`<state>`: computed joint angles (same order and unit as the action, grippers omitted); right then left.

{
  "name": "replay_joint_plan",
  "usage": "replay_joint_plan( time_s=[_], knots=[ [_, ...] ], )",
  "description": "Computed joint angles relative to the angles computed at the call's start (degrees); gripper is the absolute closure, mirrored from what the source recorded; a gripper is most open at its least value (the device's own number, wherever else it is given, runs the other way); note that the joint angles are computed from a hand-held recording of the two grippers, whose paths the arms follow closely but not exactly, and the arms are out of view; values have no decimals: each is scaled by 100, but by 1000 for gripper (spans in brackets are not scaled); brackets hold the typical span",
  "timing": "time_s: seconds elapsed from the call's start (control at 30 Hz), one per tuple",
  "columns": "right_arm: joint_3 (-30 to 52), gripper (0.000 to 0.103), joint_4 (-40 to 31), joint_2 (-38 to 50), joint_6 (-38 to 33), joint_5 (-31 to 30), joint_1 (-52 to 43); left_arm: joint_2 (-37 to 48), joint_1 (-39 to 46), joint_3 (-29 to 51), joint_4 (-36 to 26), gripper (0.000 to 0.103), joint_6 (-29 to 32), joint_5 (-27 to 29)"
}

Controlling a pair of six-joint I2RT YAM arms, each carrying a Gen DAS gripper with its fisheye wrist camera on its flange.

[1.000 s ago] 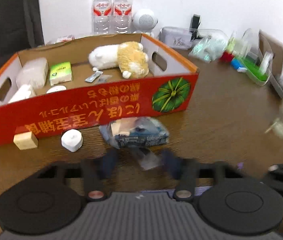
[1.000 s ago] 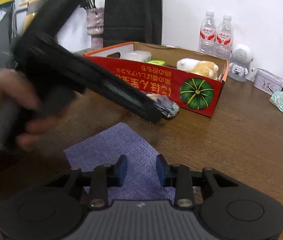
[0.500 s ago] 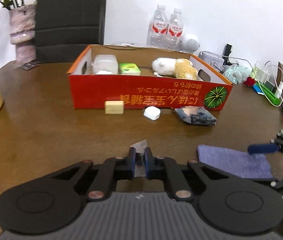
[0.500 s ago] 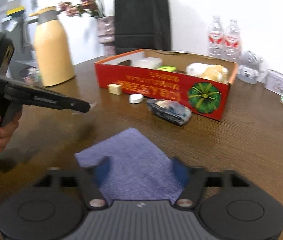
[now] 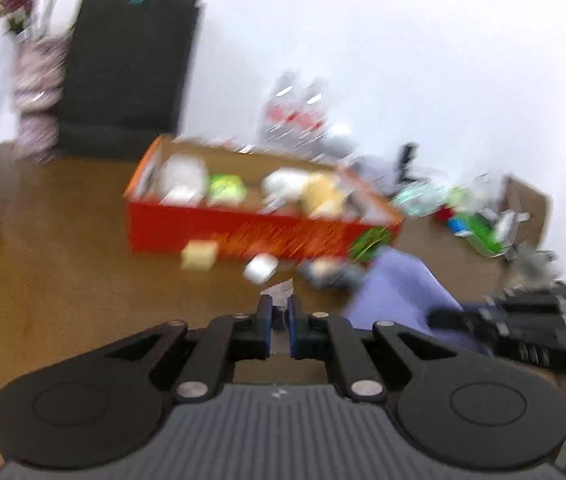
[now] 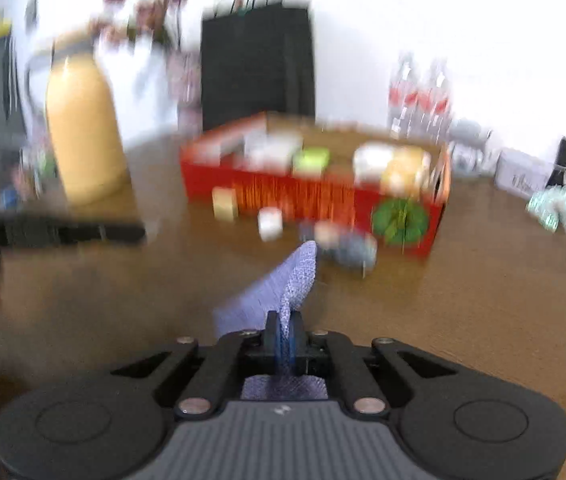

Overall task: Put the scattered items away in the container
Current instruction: 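Grasp purple cloth with right tool while left tool grasps small clear item, carry to box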

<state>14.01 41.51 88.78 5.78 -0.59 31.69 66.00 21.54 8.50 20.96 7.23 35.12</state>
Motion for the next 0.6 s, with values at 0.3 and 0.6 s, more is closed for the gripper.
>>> replay_joint_plan(
  time_s=[0.3, 0.6],
  knots=[
    [3835, 100, -2083, 1270, 1348, -1039, -1406, 3394, -1098, 4873, -1804, 95, -856, -973],
    [7206, 97, -3806, 4154, 1922, -682, -1106, 5913, -1335, 7455, -2791, 95, -455, -2234]
  ],
)
